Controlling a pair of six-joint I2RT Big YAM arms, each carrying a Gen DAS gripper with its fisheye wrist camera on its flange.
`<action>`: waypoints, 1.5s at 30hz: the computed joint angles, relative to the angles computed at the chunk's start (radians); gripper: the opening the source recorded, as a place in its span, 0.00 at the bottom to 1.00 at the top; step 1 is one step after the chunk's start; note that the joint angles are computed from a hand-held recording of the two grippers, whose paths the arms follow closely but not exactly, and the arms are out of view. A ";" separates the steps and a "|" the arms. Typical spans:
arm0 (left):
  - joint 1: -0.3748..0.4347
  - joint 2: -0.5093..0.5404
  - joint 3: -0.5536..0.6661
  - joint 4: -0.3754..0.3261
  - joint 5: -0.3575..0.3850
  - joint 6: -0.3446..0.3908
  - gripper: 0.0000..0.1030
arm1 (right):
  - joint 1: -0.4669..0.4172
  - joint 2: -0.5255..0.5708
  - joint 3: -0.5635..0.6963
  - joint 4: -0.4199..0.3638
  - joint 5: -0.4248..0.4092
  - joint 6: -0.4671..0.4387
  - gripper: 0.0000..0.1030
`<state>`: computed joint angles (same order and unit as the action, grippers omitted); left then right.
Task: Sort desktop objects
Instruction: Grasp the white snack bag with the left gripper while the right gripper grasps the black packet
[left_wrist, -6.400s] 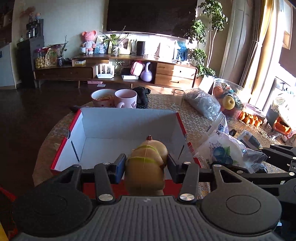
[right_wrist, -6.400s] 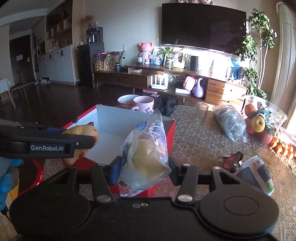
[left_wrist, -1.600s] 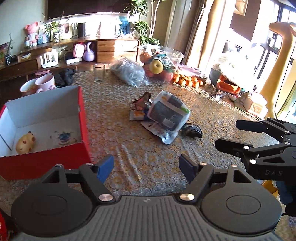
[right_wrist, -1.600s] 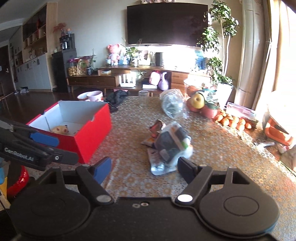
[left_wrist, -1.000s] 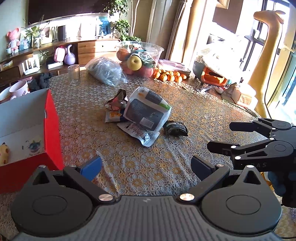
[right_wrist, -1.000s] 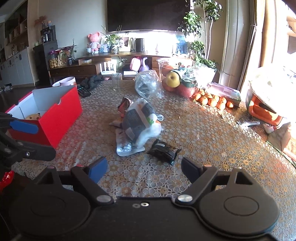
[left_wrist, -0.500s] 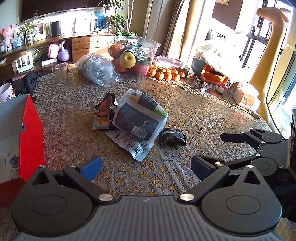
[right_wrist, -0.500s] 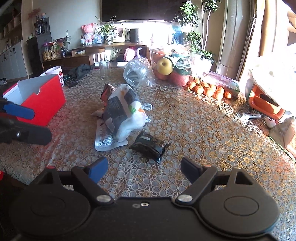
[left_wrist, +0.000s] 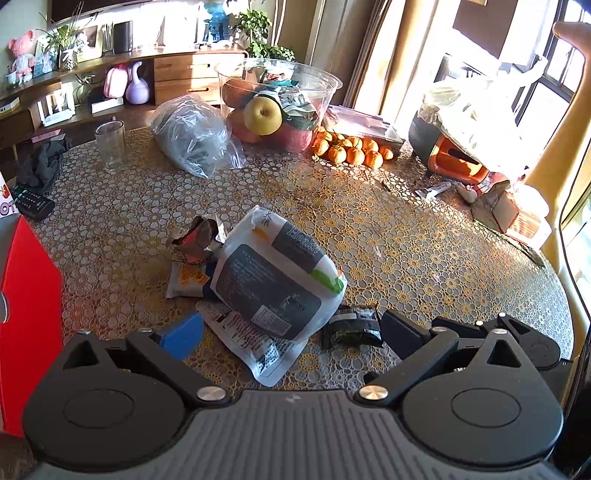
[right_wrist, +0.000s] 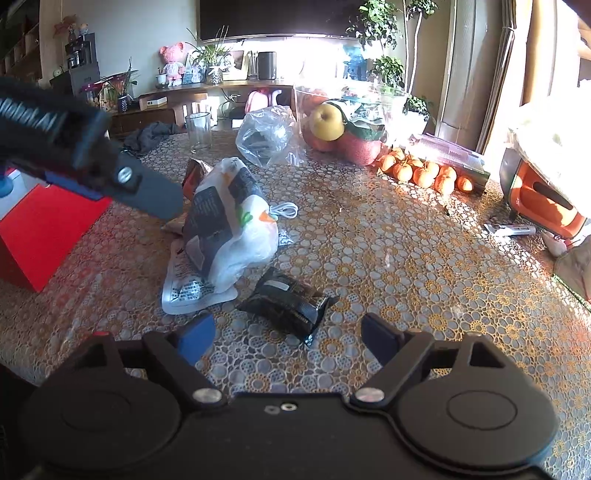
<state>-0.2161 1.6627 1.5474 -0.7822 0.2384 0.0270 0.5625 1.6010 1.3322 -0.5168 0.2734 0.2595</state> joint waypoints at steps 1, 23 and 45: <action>-0.005 0.015 0.021 -0.010 -0.010 -0.003 1.00 | -0.004 0.006 0.004 0.002 -0.005 0.003 0.84; -0.057 0.297 0.432 -0.298 -0.141 -0.119 1.00 | -0.036 0.123 0.088 0.029 -0.029 0.176 0.84; -0.087 0.417 0.574 -0.427 -0.250 -0.187 0.80 | -0.028 0.170 0.126 -0.007 -0.014 0.216 0.78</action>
